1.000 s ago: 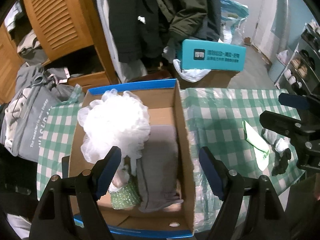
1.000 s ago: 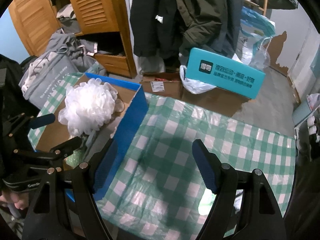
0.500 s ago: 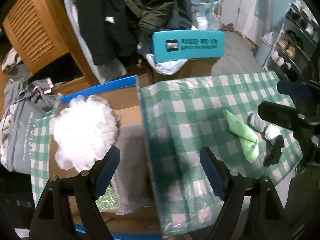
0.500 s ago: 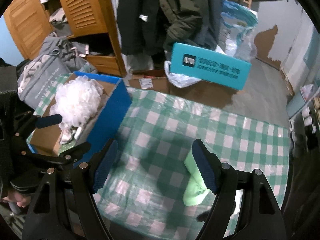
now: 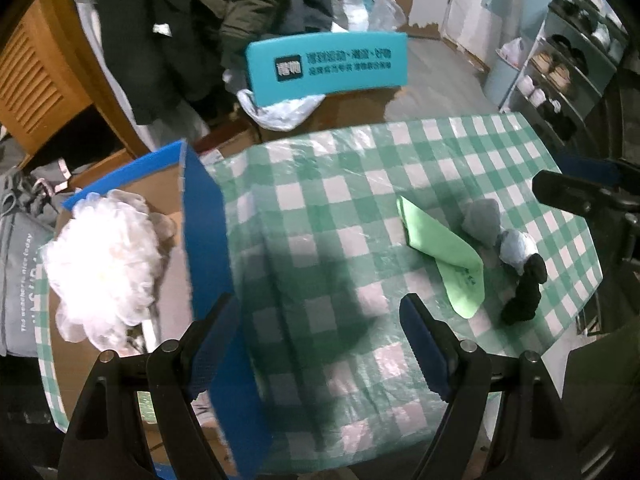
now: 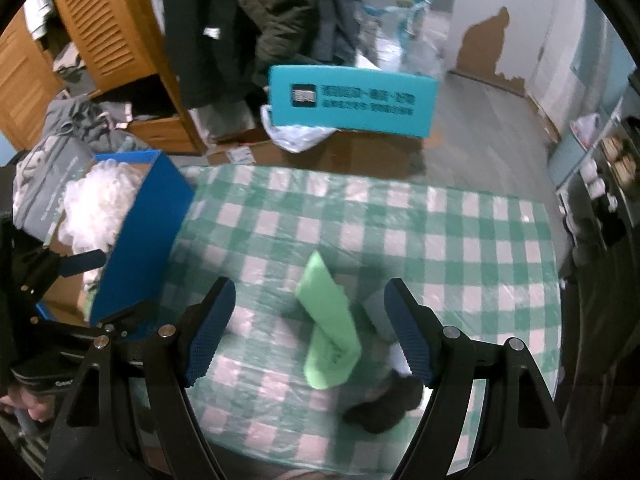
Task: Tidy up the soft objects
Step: 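Withdraw both tools from the box back over the table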
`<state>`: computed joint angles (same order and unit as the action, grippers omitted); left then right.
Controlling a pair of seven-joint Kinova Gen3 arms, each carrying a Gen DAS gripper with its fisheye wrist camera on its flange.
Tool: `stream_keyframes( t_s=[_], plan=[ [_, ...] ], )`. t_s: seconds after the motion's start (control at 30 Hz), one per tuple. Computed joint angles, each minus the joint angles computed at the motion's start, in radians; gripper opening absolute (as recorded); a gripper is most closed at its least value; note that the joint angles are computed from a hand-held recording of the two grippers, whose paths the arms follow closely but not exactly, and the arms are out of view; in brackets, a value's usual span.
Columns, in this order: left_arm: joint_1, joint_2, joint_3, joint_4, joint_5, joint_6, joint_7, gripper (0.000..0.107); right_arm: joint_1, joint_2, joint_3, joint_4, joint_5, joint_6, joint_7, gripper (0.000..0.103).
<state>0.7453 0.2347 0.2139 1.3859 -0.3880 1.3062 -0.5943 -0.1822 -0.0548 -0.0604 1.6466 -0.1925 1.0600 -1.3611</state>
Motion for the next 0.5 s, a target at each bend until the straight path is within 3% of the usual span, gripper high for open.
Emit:
stream_keyframes(
  t_s=[0.5],
  plan=[
    [0.028, 0.119, -0.026, -0.099, 0.078, -0.029, -0.043, 0.083, 0.116, 0.006, 0.076, 0.094, 0.001, 0.004, 0.051, 0.077]
  ],
)
